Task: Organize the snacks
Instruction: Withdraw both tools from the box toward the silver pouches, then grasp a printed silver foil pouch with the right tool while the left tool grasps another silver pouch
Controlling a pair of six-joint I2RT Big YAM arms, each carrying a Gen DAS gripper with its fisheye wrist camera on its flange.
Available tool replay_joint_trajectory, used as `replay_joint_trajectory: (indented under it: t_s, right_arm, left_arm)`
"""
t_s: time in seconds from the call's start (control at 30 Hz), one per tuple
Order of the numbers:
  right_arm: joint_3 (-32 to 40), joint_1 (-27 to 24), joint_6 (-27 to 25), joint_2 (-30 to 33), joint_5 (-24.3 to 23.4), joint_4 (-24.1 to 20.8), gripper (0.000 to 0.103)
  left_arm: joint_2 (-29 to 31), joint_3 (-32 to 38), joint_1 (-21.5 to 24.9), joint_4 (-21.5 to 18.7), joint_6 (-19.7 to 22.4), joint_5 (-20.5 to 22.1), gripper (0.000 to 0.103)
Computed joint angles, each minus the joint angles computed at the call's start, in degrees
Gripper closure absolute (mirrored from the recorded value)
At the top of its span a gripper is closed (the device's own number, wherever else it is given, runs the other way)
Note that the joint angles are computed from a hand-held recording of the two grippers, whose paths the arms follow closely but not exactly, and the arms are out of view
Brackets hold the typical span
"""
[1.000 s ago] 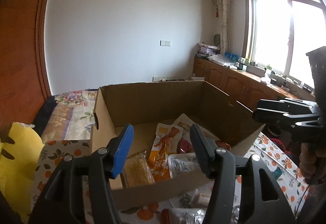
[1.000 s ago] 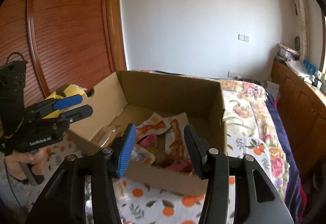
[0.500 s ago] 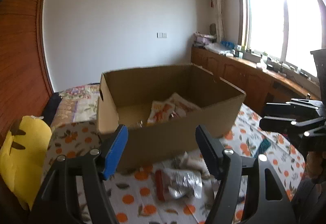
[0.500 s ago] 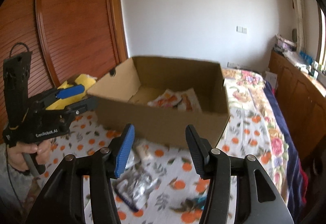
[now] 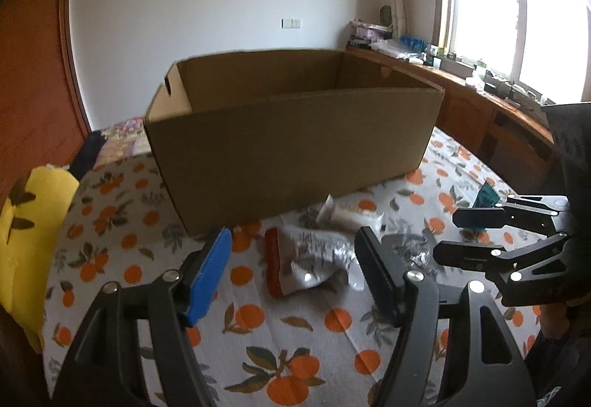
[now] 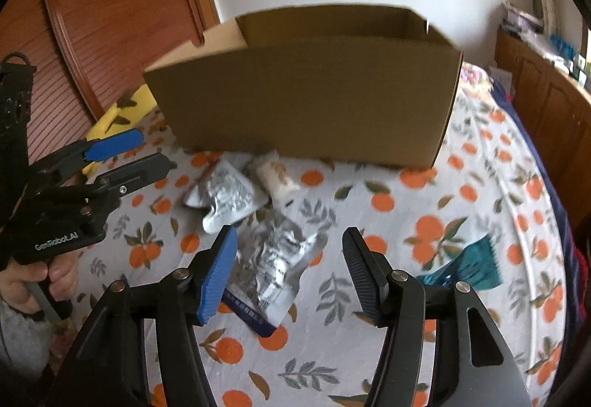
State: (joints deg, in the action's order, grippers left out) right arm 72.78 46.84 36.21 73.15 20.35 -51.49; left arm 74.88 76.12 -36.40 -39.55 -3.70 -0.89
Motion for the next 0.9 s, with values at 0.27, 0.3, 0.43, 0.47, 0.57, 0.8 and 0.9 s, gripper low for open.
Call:
replay_joint_trajectory:
  t_s: [0.27,0.3,0.43,0.47,0.57,0.8,0.9]
  right_arm:
    - [-0.84,-0.23,1.51,2.69,-2.29,1.04,0.04]
    - [-0.74,-0.34,1.5,2.96,-2.54,0.99,0.04]
    - [0.08,-0.44,0.99,4.06,-2.56,0.69,0.039]
    - [0.52,-0.39,0.76,4.49,-2.32,0.41,0.039]
    - [1.15,-0.35,-0.02,5.28,-1.73,0.06,0.039]
    - [2.0,-0.46,-0.67,6.74,-1.66,0.85,0.038]
    - [2.41,-0.35,-1.01,7.33,-1.29,0.89,0.037]
  left_arm:
    - [0.52,-1.44,0.6,-0.35,-0.74,0.0,0.033]
    - [0.68,-1.39,0.83,-0.39,-0.75,0.28,0.033]
    - [0.97,-1.59,1.19,-0.6,-0.83,0.78,0.033]
    - [1.15,-1.4,1.26,-0.94,-0.88,1.01,0.033]
    - [1.4,-1.21,1.36,-1.06,-0.94,1.55,0.033]
    - [1.61,-0.95,0.75,-1.26,-0.6,0.8,0.033]
    - [1.83,-0.71,0.84,-1.49,-0.93,0.82,0.033]
